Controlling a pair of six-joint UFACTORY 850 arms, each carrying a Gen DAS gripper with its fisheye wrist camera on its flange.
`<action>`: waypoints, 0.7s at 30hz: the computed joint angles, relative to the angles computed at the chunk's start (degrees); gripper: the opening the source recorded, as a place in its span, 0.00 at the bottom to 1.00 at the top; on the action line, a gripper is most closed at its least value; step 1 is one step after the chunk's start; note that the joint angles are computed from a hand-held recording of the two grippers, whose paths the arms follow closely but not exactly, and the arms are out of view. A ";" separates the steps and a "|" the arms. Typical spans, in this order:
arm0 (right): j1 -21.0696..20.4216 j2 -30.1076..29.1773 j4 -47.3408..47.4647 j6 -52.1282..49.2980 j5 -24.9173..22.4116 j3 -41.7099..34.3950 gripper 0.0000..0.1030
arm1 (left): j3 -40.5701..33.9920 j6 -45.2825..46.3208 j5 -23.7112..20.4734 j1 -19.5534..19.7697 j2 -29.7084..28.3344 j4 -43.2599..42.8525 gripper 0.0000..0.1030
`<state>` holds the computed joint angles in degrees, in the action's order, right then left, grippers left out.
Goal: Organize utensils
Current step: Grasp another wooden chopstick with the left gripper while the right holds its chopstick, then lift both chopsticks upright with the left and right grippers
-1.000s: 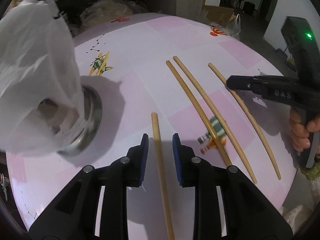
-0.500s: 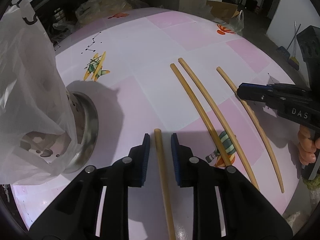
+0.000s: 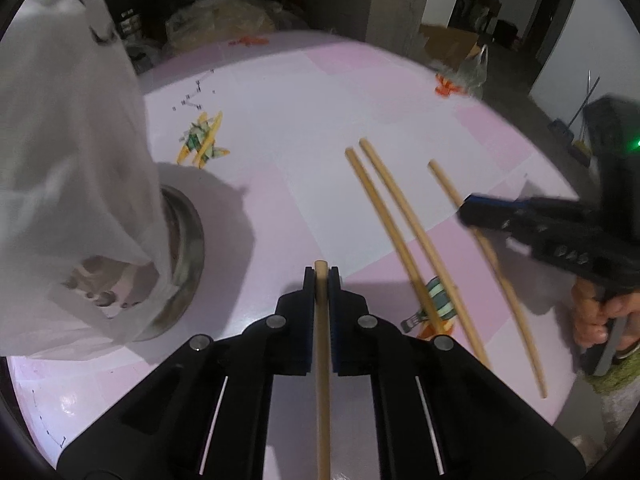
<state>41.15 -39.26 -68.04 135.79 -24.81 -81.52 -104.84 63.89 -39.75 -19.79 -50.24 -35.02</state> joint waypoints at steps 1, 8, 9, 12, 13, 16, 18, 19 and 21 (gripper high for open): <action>0.01 -0.06 0.24 -0.26 -0.06 -0.09 0.07 | 0.29 1.07 -0.47 0.35 0.61 -1.56 0.05; -0.14 -0.06 1.05 -1.14 0.14 -0.17 0.07 | 4.56 10.85 -2.90 3.55 6.85 -14.20 0.05; -0.19 -0.08 1.55 -1.69 0.19 -0.26 0.07 | 5.70 13.16 -3.29 4.40 8.35 -16.88 0.05; -0.40 0.01 2.70 -3.10 0.56 -0.25 0.07 | 8.41 17.63 -4.23 6.18 11.64 -22.06 0.05; -0.54 0.01 3.55 -4.05 0.79 -0.37 0.07 | 9.40 19.20 -4.52 6.88 12.81 -23.90 0.05; -1.01 -0.17 7.74 -9.23 1.06 -1.14 0.07 | 11.67 22.44 -5.31 8.75 15.45 -27.74 0.05; -1.30 -0.50 11.16 -13.51 0.74 -2.02 0.07 | 13.30 24.07 -5.79 9.95 16.93 -29.74 0.05; -1.41 -0.62 12.61 -15.29 0.51 -2.36 0.07 | 14.13 24.82 -6.13 10.74 17.62 -30.70 0.05; -1.70 -0.99 15.93 -19.51 -0.02 -3.31 0.07 | 15.12 25.68 -7.08 12.23 18.43 -31.99 0.05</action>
